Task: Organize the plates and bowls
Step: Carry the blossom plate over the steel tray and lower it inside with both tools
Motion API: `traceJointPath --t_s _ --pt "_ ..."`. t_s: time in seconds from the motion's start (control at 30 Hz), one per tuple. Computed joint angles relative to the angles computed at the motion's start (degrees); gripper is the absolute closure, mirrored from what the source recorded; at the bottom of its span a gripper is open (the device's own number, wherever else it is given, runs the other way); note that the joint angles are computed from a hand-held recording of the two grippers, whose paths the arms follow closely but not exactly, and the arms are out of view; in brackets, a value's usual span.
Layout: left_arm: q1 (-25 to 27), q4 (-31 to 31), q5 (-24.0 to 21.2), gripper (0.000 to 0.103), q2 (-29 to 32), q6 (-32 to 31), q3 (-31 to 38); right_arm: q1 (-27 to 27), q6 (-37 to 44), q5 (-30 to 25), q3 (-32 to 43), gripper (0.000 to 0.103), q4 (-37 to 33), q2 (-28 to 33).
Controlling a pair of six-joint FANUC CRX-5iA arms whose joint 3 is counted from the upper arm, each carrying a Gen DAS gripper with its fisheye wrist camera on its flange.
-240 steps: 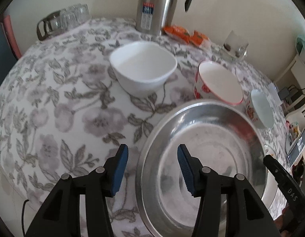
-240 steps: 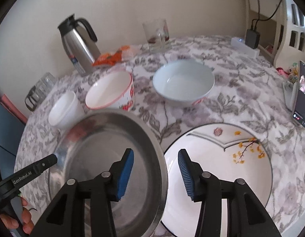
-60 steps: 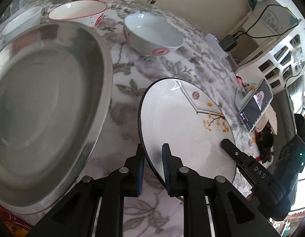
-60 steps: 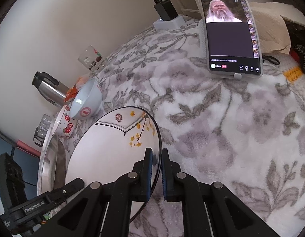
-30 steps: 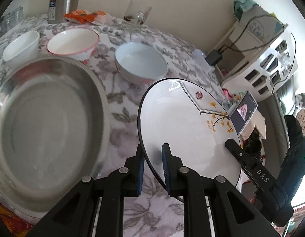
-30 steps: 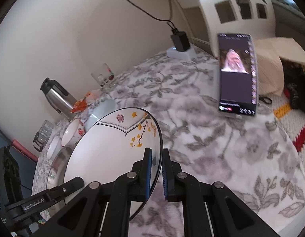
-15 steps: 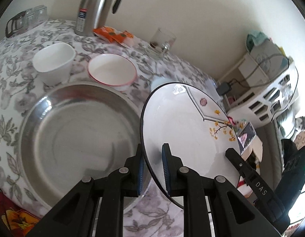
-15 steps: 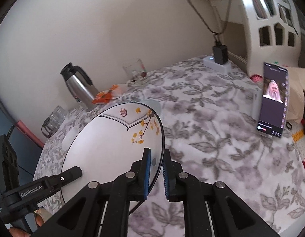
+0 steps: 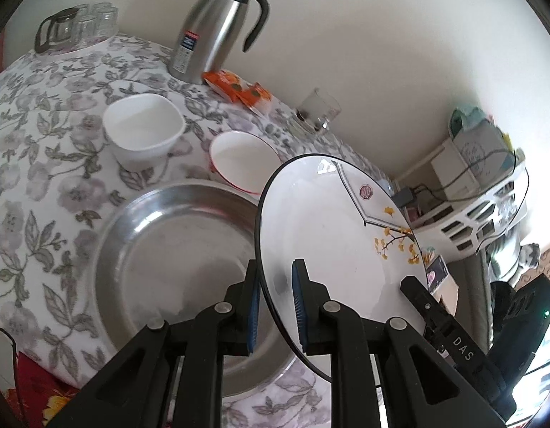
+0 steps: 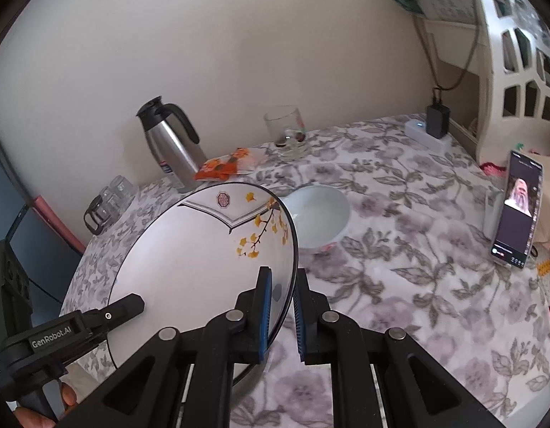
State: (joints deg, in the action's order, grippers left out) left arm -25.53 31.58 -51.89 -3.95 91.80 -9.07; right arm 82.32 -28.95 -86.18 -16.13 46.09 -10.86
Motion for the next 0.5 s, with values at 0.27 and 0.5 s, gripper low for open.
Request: traceJointPath --t_s 0.27,0.5 --pt "5.04 4.17 -0.64 0.085 -1.82 -3.62 -3.23 -2.52 3.72 2.01 5.66 0.090 -0.54 5.31" --pt "8.76 7.11 -0.75 0.085 -3.12 -5.87 -5.67 -4.12 5.98 3.48 10.13 0.090 -1.76 9.79"
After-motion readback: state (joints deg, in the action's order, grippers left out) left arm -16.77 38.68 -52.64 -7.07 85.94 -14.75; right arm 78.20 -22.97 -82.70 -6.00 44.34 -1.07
